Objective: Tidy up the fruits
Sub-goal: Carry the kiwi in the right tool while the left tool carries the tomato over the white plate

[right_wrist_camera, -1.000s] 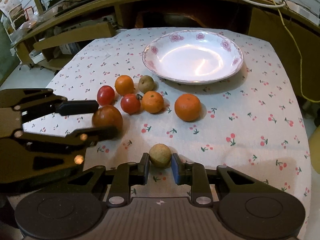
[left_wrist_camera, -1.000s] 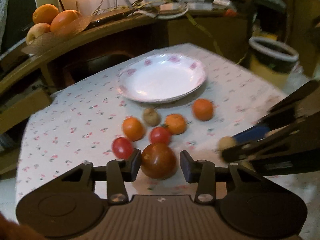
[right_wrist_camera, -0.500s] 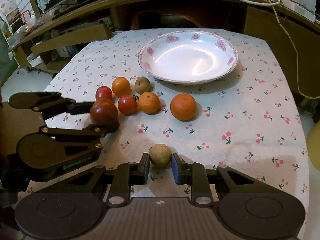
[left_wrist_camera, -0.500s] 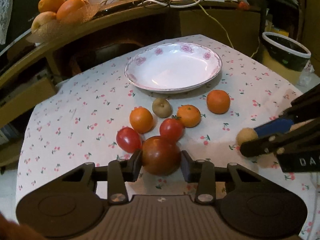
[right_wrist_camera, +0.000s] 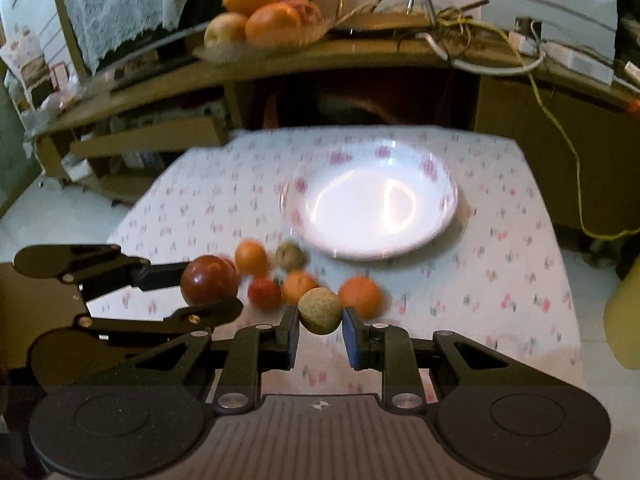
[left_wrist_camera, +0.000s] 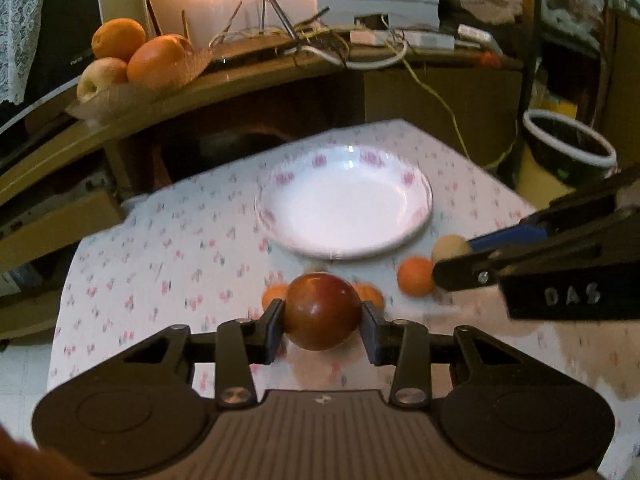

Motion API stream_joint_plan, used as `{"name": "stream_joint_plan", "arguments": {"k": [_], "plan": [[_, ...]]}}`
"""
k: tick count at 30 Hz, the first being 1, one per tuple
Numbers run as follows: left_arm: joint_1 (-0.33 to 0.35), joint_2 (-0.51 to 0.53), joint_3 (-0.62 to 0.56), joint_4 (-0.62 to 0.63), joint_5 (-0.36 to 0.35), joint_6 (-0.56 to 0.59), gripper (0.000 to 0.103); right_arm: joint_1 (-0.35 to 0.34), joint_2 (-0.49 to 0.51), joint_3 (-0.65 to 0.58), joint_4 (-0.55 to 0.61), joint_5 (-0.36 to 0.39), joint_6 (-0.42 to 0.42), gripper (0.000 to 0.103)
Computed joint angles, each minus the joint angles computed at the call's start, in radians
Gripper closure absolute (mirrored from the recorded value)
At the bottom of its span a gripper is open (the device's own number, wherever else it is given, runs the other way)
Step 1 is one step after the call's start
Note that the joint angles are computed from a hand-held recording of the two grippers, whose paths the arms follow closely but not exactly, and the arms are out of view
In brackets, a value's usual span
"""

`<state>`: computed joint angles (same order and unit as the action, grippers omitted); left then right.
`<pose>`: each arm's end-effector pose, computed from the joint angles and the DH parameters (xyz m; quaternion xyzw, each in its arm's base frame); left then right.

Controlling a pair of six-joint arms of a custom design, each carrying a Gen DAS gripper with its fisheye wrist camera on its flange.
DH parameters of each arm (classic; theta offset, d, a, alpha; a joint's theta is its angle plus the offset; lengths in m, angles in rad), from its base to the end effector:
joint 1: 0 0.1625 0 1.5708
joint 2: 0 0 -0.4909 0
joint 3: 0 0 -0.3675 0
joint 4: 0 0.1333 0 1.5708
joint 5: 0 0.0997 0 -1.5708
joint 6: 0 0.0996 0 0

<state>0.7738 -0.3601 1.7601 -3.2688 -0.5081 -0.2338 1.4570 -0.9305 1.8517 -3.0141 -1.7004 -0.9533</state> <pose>-0.2977 -0.5989 -0.0437 0.1647 0.8399 -0.3583 0.3729 0.0457 -0.6607 0.2276 0.3776 -0.8872 0.1899 0.1849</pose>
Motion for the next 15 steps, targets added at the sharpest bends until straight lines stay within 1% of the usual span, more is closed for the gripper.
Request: {"name": "stream_joint_plan", "arguments": {"k": [5, 10, 12, 15], "plan": [[0.048, 0.024, -0.098, -0.011, -0.031, 0.080, 0.058, 0.016, 0.056, -0.075, -0.006, -0.017, 0.022, 0.078], [0.086, 0.044, -0.174, -0.005, -0.055, 0.128, 0.058, 0.021, 0.105, -0.152, 0.004, -0.042, 0.044, 0.077], [0.097, 0.049, -0.195, 0.013, -0.058, 0.128, 0.058, 0.022, 0.125, -0.180, 0.013, -0.057, 0.050, 0.077], [0.112, 0.057, -0.217, 0.022, -0.063, 0.135, 0.058, 0.028, 0.154, -0.209, 0.000, -0.075, 0.035, 0.077]]}}
